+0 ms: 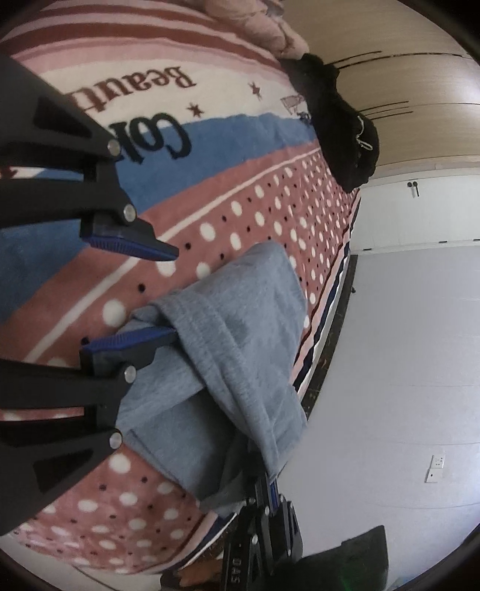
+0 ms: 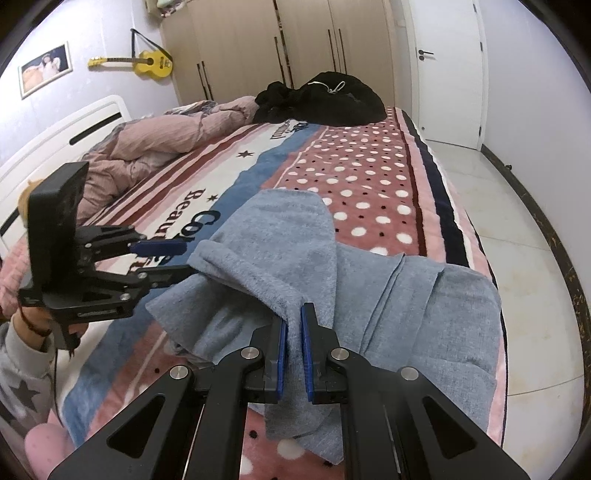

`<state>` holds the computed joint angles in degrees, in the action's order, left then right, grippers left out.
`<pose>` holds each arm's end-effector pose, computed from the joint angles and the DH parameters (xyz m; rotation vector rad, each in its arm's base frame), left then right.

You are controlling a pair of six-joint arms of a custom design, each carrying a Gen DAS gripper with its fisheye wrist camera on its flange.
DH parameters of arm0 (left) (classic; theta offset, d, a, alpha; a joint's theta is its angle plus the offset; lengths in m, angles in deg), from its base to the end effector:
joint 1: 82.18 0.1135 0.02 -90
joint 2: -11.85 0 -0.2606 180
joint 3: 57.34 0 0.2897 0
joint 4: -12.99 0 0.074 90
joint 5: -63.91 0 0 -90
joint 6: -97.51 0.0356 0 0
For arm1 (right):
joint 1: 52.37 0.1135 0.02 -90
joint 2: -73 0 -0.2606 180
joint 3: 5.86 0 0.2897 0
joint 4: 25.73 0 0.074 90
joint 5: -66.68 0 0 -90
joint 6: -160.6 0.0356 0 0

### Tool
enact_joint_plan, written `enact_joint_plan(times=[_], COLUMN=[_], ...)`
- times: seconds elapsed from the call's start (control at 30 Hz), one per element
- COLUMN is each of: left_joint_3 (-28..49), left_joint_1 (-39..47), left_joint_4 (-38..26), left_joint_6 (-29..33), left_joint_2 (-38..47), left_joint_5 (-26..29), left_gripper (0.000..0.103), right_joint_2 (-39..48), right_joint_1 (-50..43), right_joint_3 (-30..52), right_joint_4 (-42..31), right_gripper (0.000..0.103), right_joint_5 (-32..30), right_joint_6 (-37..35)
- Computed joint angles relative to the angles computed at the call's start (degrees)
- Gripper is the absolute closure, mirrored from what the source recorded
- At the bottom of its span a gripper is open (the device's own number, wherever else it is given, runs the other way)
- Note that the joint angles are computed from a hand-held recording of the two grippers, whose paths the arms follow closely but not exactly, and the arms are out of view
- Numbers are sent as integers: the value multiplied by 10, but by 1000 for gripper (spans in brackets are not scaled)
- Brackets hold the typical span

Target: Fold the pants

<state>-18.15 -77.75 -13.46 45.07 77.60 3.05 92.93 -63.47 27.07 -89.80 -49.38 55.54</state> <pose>0.2360 0.0009 0.1376 0.8668 2.1966 -0.2889 0.1246 -0.0085 0.1851 -0.2748 2.3550 0.3437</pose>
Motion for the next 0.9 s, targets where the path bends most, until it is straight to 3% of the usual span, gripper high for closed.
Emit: enact_joint_plan(times=[0.1, 0.17, 0.27, 0.4, 0.47, 0.9], left_joint_3=[-14, -22, -22, -15, -13, -74], left_joint_1=[-4, -5, -24, -36, -38, 2], left_joint_4=[25, 33, 48, 56, 59, -30], left_joint_6=[-20, -23, -33, -44, -52, -11], left_joint_2=[-19, -30, -21, -4, 0, -133], left_joint_5=[-6, 0, -21, -9, -1, 10], left_gripper=[74, 82, 85, 89, 98, 101], right_joint_2=[1, 1, 3, 6, 7, 4], right_joint_1=[-3, -11, -15, -9, -5, -11], right_joint_3=[1, 2, 2, 1, 2, 6], right_joint_4=[1, -1, -3, -1, 1, -8], right_gripper=[101, 101, 100, 101, 100, 99], right_joint_5=[-5, -15, -25, -25, -22, -51], right_joint_6=[-2, -4, -6, -3, 0, -9])
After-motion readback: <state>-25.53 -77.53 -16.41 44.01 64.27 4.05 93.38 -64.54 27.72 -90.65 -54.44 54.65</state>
